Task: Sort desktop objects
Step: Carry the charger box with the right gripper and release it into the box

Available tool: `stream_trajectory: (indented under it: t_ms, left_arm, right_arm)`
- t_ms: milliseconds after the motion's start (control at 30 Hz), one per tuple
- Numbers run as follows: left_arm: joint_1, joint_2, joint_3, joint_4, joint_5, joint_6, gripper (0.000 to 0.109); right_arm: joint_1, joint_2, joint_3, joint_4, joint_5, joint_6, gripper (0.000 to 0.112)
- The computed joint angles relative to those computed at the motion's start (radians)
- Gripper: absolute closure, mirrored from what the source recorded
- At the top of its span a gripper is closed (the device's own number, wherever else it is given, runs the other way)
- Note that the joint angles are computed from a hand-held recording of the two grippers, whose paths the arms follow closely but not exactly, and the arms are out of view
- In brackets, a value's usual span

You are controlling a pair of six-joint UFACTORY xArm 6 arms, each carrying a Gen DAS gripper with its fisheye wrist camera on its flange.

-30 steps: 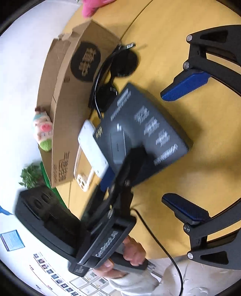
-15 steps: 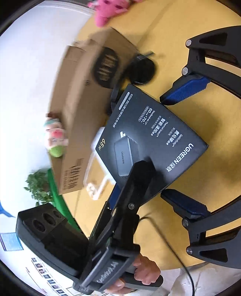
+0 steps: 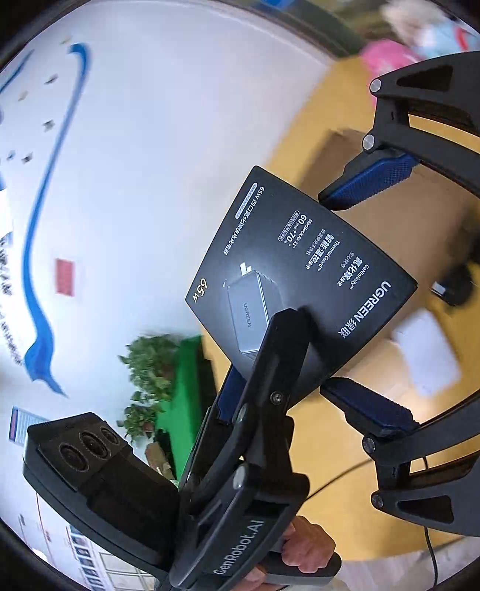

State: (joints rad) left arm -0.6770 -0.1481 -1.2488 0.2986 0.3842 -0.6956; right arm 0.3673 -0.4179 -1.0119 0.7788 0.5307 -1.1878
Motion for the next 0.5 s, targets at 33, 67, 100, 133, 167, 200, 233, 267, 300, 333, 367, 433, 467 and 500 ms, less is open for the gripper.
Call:
stream_trajectory:
  t_ms: [33,67,100,133,167,200,233,267,300,333,367,433,467,500]
  left_arm:
    - [0.017,0.012,-0.029,-0.021,0.003,0.032,0.046]
    - [0.035,0.028,-0.065,-0.043,0.01,0.063,0.046]
    - [0.054,0.051,-0.113,-0.058,0.026,0.093,0.046]
    - [0.068,0.069,-0.15,-0.069,0.037,0.117,0.046]
    - [0.083,0.085,-0.184,-0.084,0.045,0.139,0.046]
    - [0.101,0.11,-0.232,-0.115,0.053,0.173,0.046]
    - [0.113,0.125,-0.267,-0.127,0.061,0.19,0.046]
    - [0.123,0.144,-0.308,-0.127,0.072,0.204,0.046]
    - [0.134,0.17,-0.36,-0.122,0.088,0.22,0.046]
    - [0.14,0.193,-0.405,-0.115,0.106,0.23,0.046]
    - [0.153,0.233,-0.474,-0.119,0.133,0.255,0.046]
    - [0.171,0.289,-0.562,-0.149,0.168,0.283,0.046]
    - [0.181,0.326,-0.614,-0.172,0.188,0.299,0.046]
    - [0.194,0.374,-0.679,-0.2,0.215,0.32,0.046]
  right_arm:
    - [0.006,0.033,-0.053,-0.002,0.002,0.002,0.02]
    - [0.009,0.073,-0.115,-0.004,0.01,0.007,0.02]
    - [0.012,0.109,-0.171,-0.011,0.021,0.02,0.02]
    - [0.009,0.161,-0.248,-0.02,0.047,0.037,0.02]
    - [0.005,0.201,-0.311,-0.021,0.069,0.043,0.02]
    - [0.001,0.247,-0.382,-0.024,0.093,0.05,0.02]
    - [-0.002,0.279,-0.434,-0.026,0.109,0.054,0.02]
    - [-0.005,0.321,-0.504,-0.033,0.129,0.064,0.02]
    - [-0.007,0.359,-0.565,-0.04,0.144,0.071,0.02]
    - [-0.009,0.404,-0.638,-0.052,0.16,0.081,0.02]
    - [-0.011,0.443,-0.697,-0.062,0.176,0.092,0.02]
    - [-0.023,0.543,-0.843,-0.075,0.226,0.12,0.02]
    - [-0.033,0.585,-0.905,-0.074,0.256,0.132,0.02]
    - [-0.042,0.638,-0.977,-0.077,0.287,0.153,0.02]
